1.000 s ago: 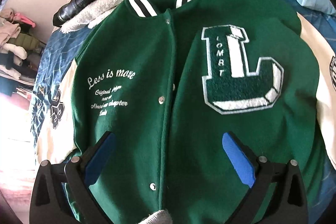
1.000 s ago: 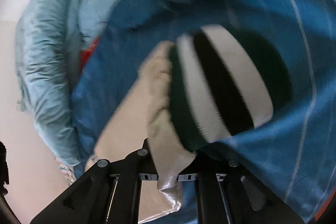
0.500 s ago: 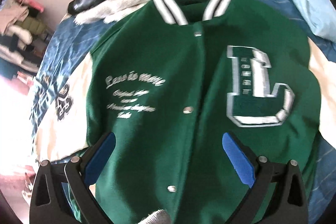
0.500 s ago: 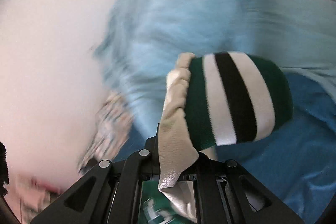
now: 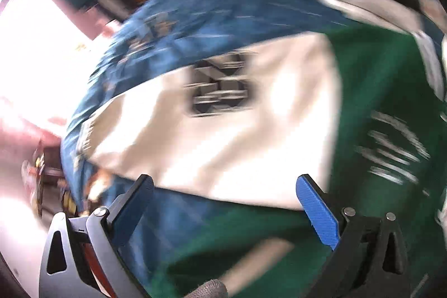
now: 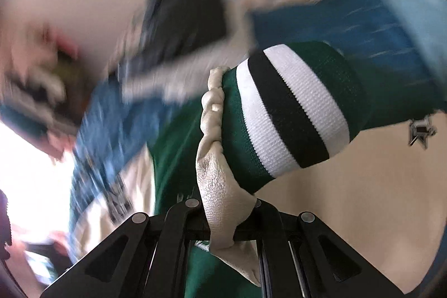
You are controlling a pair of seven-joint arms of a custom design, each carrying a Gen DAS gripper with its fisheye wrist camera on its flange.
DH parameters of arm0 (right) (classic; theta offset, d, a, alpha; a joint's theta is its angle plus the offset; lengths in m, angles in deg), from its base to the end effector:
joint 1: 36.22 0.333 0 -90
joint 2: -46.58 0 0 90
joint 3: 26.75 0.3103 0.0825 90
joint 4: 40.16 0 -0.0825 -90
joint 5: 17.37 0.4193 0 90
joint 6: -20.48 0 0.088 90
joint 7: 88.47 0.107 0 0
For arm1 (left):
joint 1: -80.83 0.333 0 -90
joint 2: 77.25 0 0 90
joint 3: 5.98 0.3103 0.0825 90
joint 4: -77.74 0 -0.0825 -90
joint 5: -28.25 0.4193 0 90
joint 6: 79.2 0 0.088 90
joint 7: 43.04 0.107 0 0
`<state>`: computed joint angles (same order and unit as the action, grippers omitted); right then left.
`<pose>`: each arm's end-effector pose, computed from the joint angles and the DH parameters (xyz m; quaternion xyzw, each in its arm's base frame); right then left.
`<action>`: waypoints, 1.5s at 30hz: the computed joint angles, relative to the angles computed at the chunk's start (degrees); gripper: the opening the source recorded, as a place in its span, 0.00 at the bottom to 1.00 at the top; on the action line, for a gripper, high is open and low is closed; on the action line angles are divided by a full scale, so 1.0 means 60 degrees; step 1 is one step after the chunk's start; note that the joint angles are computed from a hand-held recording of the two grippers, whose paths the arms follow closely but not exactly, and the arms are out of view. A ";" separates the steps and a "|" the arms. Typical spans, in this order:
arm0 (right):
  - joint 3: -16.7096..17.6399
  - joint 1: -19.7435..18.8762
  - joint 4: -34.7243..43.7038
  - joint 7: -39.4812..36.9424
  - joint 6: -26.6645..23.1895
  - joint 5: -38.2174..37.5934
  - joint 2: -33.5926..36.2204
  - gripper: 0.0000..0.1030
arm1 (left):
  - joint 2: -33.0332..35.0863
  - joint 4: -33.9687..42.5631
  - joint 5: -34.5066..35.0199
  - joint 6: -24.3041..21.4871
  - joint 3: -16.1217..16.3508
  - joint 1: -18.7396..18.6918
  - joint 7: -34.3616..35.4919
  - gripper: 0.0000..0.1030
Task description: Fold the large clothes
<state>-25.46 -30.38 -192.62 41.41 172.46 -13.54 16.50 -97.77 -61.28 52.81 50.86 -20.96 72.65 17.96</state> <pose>0.4403 0.0531 0.4383 -0.4414 0.8600 -0.0779 0.2438 0.4505 -0.1829 0.4349 -0.6375 0.7335 -0.0098 0.2356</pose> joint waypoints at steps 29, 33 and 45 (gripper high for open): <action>0.0420 0.1307 -0.1041 0.1735 -0.1346 0.2001 -0.0694 0.65 | 0.4073 0.1672 -0.3756 0.3789 0.2766 0.3673 -0.0567 0.20; 0.0320 0.1568 0.0113 0.1374 -0.0653 0.1757 0.0714 0.65 | 0.4503 0.2509 -0.3606 0.4149 0.2720 0.3717 0.0297 0.09; 0.0886 0.1971 0.3329 0.0344 -0.2112 -0.1937 0.3902 0.15 | 0.3565 0.2893 -0.3182 0.4285 0.2393 0.3225 0.0930 0.08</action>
<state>-20.15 -18.56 -172.65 43.48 159.79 -25.16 39.91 -76.38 -43.92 33.72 76.57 -6.60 92.00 23.54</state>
